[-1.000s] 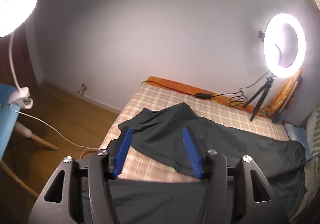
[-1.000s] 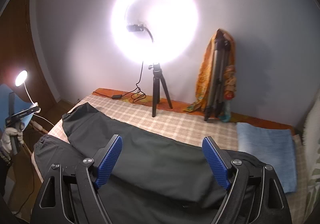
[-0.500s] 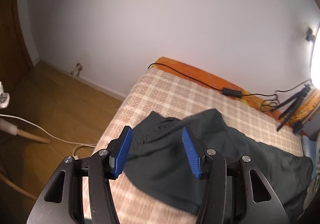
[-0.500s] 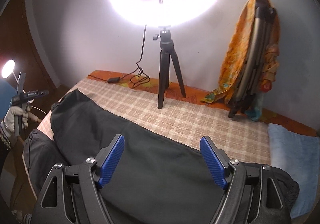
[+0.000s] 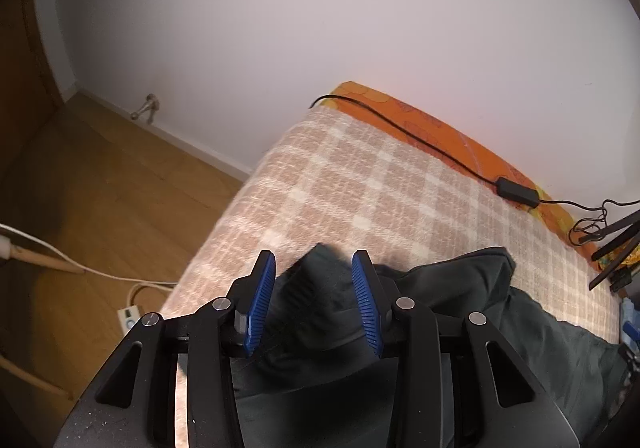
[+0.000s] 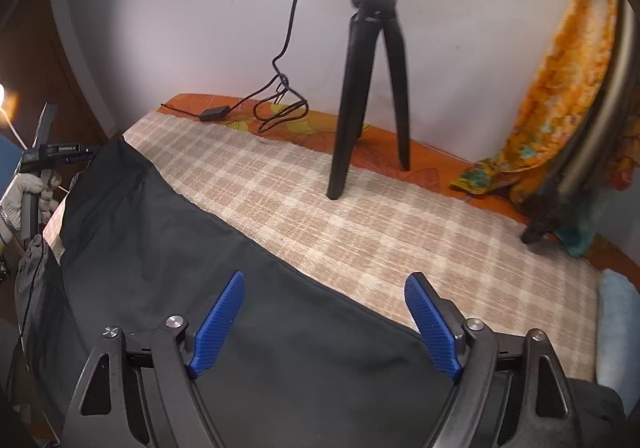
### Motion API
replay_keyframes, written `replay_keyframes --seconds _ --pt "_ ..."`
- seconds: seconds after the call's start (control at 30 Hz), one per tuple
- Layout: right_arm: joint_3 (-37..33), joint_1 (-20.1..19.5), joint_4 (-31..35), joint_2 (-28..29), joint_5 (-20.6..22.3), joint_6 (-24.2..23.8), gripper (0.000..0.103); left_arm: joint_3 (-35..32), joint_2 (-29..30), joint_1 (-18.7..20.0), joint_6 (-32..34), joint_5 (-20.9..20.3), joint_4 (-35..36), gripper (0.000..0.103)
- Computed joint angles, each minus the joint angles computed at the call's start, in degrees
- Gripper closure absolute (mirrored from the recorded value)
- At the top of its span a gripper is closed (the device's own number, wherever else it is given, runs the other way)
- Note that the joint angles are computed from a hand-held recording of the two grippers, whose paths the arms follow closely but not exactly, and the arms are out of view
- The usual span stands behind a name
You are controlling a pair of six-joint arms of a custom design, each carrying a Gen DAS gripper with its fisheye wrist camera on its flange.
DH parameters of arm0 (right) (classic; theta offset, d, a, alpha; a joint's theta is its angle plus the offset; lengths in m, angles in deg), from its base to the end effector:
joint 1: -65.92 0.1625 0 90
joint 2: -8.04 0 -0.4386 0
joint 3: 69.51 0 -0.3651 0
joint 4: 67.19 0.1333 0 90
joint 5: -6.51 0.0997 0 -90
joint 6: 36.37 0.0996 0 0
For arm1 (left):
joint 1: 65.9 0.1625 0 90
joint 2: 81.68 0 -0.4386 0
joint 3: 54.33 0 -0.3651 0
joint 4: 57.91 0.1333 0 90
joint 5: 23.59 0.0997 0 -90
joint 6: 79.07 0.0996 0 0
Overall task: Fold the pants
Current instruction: 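Close the left gripper on the waistband while the right gripper grasps the waistband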
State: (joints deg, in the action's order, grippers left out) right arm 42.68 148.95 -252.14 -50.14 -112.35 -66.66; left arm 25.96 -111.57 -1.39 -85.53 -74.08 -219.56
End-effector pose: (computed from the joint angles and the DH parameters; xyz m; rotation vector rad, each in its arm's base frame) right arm 0.0144 -0.5843 0.2392 0.2564 -2.3708 0.6445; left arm -0.1383 -0.7470 0.0643 0.2462 2.4842 -0.6954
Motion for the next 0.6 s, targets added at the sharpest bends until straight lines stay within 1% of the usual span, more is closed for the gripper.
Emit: replay_keyframes --seconds 0.07,0.1,0.13,0.3,0.37,0.5,0.6 --pt "-1.1 -0.2 0.07 1.5 0.68 -0.83 0.016 -0.48 0.66 -0.17 1.15 0.25 0.41 0.065" --pt "-1.66 -0.28 0.38 2.2 0.92 -1.14 0.015 -1.01 1.11 -0.27 1.22 0.71 1.6 0.063" --pt "-2.45 -0.35 0.95 3.09 1.09 -1.41 0.015 -1.44 1.48 -0.26 1.33 0.8 2.63 0.063" --pt "-5.95 -0.33 3.82 6.17 1.83 -1.71 0.015 -2.29 3.63 -1.41 4.34 6.91 3.19 0.063" --pt "-7.31 -0.11 4.66 7.24 1.86 -2.31 0.014 -2.51 4.23 -1.6 5.14 8.18 2.54 0.063" --pt "-9.94 0.38 7.72 9.14 1.95 -4.11 0.01 -1.9 4.88 -1.83 8.5 8.9 -0.82 0.076" --pt "-11.56 0.97 9.86 10.74 0.23 -5.65 0.01 -1.24 4.74 -1.84 9.55 8.43 -2.58 0.08"
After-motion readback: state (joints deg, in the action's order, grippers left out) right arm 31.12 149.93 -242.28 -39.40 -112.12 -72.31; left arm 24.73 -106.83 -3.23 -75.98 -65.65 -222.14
